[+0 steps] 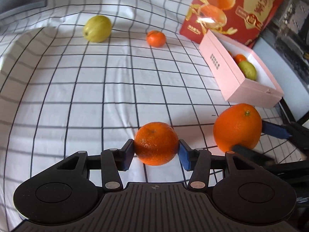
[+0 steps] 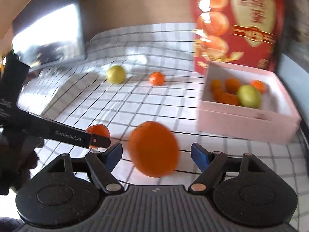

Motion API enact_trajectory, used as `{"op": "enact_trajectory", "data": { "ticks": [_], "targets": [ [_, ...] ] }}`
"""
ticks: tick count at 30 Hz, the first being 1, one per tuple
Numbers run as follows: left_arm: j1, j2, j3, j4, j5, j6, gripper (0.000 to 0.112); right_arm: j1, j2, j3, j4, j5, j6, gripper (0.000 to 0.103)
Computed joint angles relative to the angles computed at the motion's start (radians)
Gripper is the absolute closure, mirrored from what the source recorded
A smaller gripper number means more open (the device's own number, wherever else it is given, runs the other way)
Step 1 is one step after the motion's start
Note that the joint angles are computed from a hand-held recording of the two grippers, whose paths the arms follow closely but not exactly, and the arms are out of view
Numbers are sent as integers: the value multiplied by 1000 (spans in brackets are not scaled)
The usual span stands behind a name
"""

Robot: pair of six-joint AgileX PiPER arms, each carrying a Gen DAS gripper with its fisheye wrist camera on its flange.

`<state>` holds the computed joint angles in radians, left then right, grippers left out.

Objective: Organize fruits
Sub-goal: 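Close the right gripper around the large orange while the left gripper holds its tangerine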

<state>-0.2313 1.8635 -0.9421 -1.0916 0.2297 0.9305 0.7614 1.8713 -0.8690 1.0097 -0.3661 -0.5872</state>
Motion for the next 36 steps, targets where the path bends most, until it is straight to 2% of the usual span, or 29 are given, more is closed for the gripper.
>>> {"op": "enact_trajectory", "data": {
  "ticks": [1, 4, 5, 9, 12, 17, 22, 29, 31, 36],
  "targets": [
    [2, -7, 13, -45, -6, 33, 58, 15, 33, -27, 45, -15, -60, 18],
    [7, -13, 28, -97, -10, 73, 58, 60, 117, -73, 109, -126, -158, 15],
    [7, -15, 32, -111, -12, 86, 58, 65, 140, -92, 139, -139, -206, 15],
    [1, -15, 33, -105, -18, 81, 58, 37, 197, -140, 175, -98, -266, 16],
    [9, -7, 23, -89, -2, 65, 58, 15, 212, -129, 108, -99, -162, 16],
    [17, 1, 8, -67, 14, 24, 57, -31, 205, -124, 30, -46, -52, 14],
    [18, 7, -6, -25, 27, -3, 58, -43, 218, -172, 193, -16, -193, 0],
    [-3, 0, 8, -28, -9, 39, 57, -43, 218, -185, 254, -7, -257, 0],
    [-8, -2, 16, -63, -23, 79, 57, -46, 217, -184, 245, -3, -257, 0],
    [-10, -8, 47, -286, -42, 308, 57, -61, 218, -176, 144, 12, -189, 0]
  ]
}}
